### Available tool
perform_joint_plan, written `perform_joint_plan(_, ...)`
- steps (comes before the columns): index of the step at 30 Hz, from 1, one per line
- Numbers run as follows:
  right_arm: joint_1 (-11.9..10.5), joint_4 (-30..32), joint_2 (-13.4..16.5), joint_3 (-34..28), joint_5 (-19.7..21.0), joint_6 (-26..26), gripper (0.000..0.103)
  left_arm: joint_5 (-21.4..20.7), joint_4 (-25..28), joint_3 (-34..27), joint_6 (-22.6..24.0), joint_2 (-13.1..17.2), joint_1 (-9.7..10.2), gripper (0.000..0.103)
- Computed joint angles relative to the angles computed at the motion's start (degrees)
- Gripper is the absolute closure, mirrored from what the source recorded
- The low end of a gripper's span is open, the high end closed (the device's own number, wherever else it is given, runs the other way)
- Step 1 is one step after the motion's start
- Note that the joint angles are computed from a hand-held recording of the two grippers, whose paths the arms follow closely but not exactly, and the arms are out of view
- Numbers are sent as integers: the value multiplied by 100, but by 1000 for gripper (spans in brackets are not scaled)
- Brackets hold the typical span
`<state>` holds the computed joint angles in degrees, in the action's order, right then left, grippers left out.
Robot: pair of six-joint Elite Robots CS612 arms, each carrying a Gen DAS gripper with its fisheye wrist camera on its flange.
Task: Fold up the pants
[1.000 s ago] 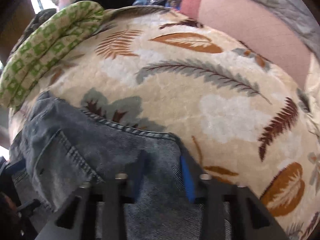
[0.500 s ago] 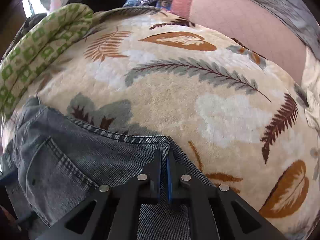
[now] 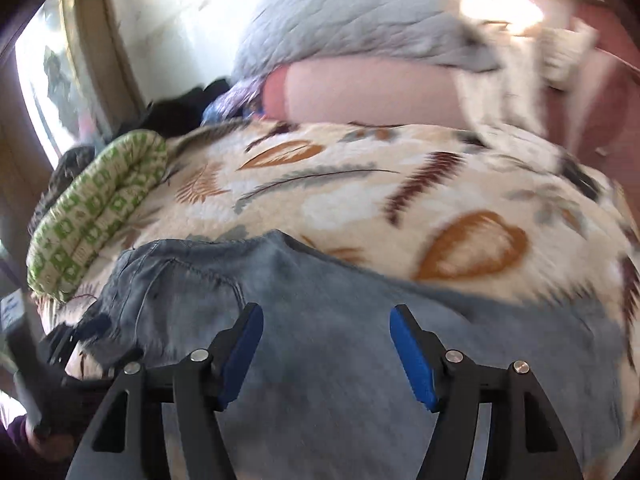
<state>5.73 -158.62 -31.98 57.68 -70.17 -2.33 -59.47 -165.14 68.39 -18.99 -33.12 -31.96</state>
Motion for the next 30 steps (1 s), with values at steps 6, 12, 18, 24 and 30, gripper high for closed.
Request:
perform_joint_plan(6,-450,-1275,-726,1656,278,974,32,-159,-186,3,346,0,-75,26)
perform_joint_plan(12,-932,-2366,-871,2432,575,2794,29,-712,167,-236,390,-45,-147,26)
perform_joint_plan(18,-1121,-3189,-724,2534,272,3904,27,-1177,291,-553,615,-72,-280,25)
perform_joint_plan(24,-1192,-3323,-527,2376,484,4364,27,-1508,954,-1397,1074,187,-396,25)
perform_joint_plan(30,-1309,-3754,-454,2443,782,4702,26,-1971,2535,-3229,1256,998,-459,25)
